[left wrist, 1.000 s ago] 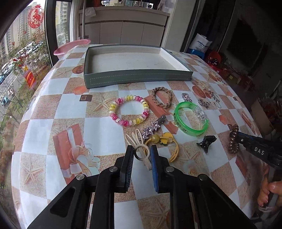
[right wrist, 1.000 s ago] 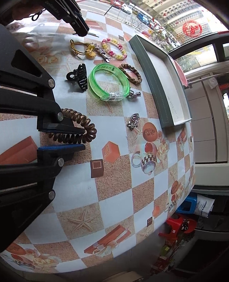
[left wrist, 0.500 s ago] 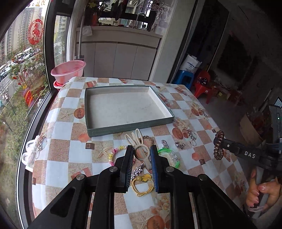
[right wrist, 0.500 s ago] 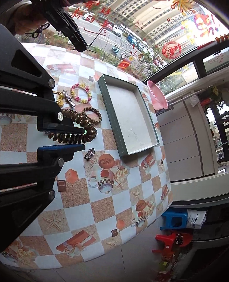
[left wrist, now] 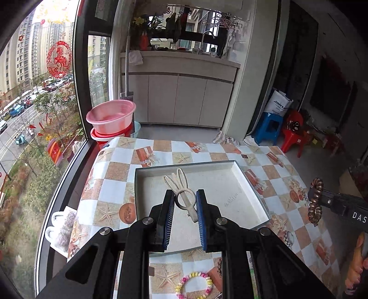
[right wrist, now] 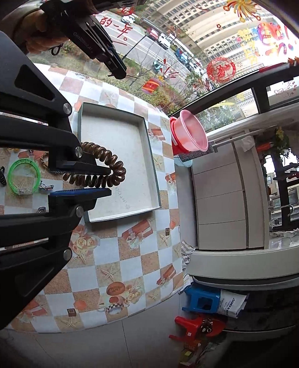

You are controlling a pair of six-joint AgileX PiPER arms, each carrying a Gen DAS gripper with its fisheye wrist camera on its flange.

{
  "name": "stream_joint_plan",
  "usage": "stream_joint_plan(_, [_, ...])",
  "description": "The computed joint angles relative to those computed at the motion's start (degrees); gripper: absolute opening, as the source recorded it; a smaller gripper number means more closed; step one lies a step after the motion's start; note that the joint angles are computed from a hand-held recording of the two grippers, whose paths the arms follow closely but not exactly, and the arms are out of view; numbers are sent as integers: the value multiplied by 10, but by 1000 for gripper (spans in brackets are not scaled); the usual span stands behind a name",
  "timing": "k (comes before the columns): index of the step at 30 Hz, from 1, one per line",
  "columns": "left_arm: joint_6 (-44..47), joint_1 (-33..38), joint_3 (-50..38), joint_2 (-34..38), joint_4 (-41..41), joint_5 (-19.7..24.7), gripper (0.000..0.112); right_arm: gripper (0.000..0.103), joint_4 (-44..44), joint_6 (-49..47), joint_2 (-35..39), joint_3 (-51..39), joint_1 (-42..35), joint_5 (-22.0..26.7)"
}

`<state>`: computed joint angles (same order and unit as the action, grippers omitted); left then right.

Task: Organize jewelry
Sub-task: 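Carry the bunny clip and coiled hair tie into the tray with both tools, then open both tools to drop the clip and hair tie in the tray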

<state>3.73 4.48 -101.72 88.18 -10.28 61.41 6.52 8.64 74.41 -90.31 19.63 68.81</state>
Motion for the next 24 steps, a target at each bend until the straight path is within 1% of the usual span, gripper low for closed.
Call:
stream_joint_plan(4, [-22, -16, -9, 70, 40, -30, 33, 12, 3, 1, 67, -8, 8, -36])
stream_joint_plan(6, [-31, -17, -13, 103, 44, -32, 33, 12, 4, -1, 97, -4, 10, -57])
stream_joint_plan(8, [-33, -19, -5, 123, 39, -41, 33, 12, 10, -7, 123, 3, 9, -78])
stream_joint_plan(11, [-43, -33, 3, 146, 64, -64, 33, 12, 6, -12, 163, 9, 10, -107])
stream_joint_plan(13, [-49, -38, 4, 161, 74, -71, 33, 11, 10, -17, 190, 11, 8, -123])
stream_joint_plan(18, [-68, -54, 10, 185, 111, -85, 33, 11, 13, -15, 242, 11, 12, -145])
stream_joint_plan(21, [-82, -64, 20, 192, 140, -96, 33, 12, 10, -13, 256, 21, 13, -156])
stream_joint_plan(24, [-93, -70, 17, 203, 156, -92, 33, 12, 15, -16, 264, 30, 9, -157])
